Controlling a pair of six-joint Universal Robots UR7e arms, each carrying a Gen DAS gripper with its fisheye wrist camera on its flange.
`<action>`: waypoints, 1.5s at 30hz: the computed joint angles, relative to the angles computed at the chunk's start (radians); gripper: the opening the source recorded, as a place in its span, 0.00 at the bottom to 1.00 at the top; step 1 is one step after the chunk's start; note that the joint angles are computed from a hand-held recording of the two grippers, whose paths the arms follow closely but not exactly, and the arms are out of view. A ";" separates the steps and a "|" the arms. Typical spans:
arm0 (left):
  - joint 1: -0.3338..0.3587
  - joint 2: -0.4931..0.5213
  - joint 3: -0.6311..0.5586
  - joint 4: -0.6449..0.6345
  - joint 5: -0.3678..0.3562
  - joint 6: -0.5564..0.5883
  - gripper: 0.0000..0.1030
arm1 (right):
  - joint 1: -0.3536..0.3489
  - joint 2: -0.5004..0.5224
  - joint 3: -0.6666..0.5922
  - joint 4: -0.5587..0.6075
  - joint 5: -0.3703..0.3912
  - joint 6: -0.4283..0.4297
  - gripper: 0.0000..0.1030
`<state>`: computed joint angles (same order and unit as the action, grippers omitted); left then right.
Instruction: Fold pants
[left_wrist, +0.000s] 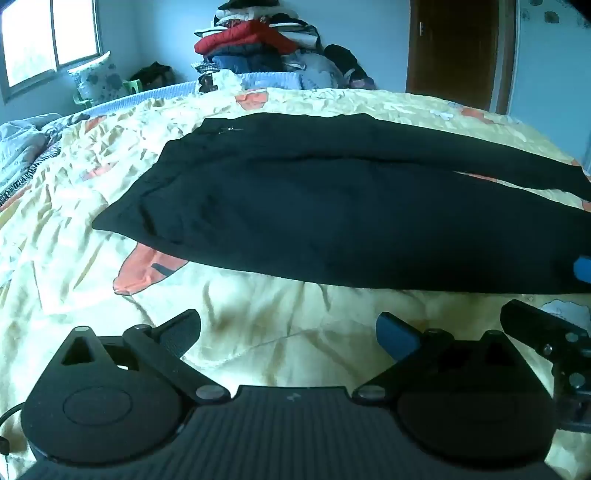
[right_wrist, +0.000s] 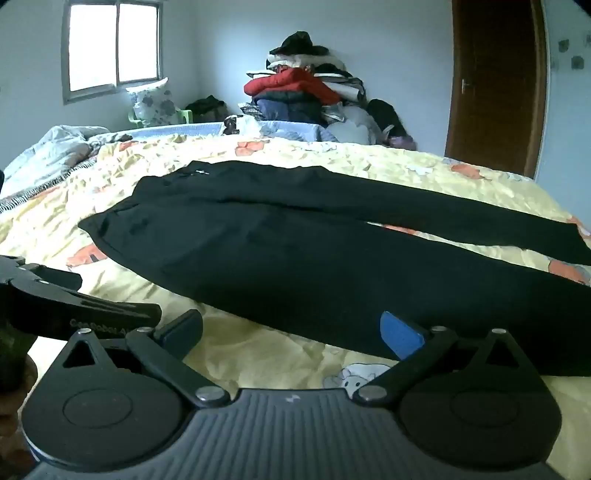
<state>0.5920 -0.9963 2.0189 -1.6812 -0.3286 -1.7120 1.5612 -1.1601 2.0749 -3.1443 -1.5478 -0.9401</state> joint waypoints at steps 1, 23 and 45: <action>0.000 0.000 0.006 -0.016 0.005 0.012 1.00 | 0.000 -0.001 -0.003 0.014 -0.003 0.017 1.00; 0.007 0.009 0.080 -0.121 0.073 -0.024 1.00 | -0.004 0.051 0.017 -0.086 -0.051 0.033 1.00; -0.003 0.007 0.103 -0.142 0.071 -0.058 1.00 | 0.001 0.068 0.001 -0.070 -0.103 0.051 1.00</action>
